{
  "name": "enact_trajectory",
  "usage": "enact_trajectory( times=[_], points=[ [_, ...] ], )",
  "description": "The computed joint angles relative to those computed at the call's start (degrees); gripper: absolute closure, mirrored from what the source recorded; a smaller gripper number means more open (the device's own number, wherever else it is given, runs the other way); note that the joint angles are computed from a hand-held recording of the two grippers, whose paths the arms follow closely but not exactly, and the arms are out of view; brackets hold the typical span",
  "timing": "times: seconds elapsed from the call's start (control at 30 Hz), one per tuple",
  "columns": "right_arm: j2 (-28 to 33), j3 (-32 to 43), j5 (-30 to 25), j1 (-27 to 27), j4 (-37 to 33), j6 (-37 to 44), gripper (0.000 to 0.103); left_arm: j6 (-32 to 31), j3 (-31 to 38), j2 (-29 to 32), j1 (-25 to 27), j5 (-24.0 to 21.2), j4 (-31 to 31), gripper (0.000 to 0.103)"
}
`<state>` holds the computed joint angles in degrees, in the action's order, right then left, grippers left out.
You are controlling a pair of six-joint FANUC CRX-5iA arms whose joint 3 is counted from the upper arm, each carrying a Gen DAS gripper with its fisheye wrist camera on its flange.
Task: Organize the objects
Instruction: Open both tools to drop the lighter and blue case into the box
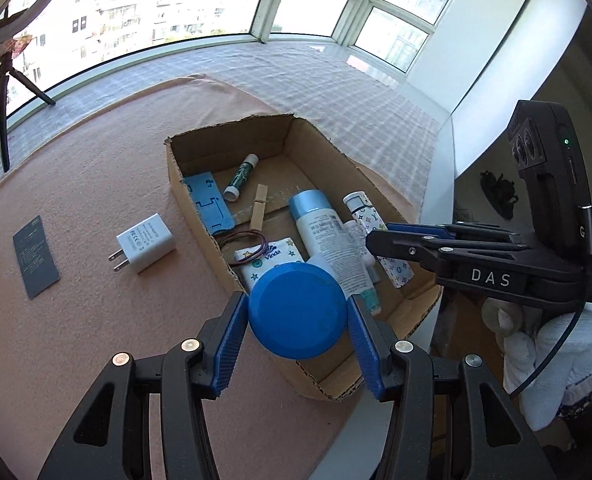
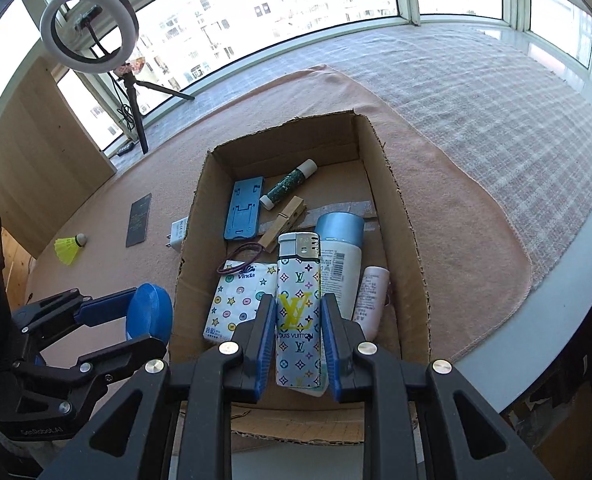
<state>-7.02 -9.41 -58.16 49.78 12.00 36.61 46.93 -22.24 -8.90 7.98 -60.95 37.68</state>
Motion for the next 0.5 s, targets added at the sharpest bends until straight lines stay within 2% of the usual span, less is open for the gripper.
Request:
enact_trajectory(
  times=[0.4,0.47,0.5],
  points=[
    [-1.31,-1.03,0.31,-1.10,-1.19,0.63,0.082,1.47,1.40,0.75,-1.75,-0.70,-1.64,0.048],
    [-1.21,-0.77,0.66,-1.35,-1.84,1.00,0.077,1.49,1.34,0.60,-1.49,-0.69,-1.59,0.048],
    [-1.15,-0.72,0.73,-1.35,-1.73,0.55,0.065,1.41,1.25,0.45,-1.29,-0.71,-1.56,0.048]
  ],
)
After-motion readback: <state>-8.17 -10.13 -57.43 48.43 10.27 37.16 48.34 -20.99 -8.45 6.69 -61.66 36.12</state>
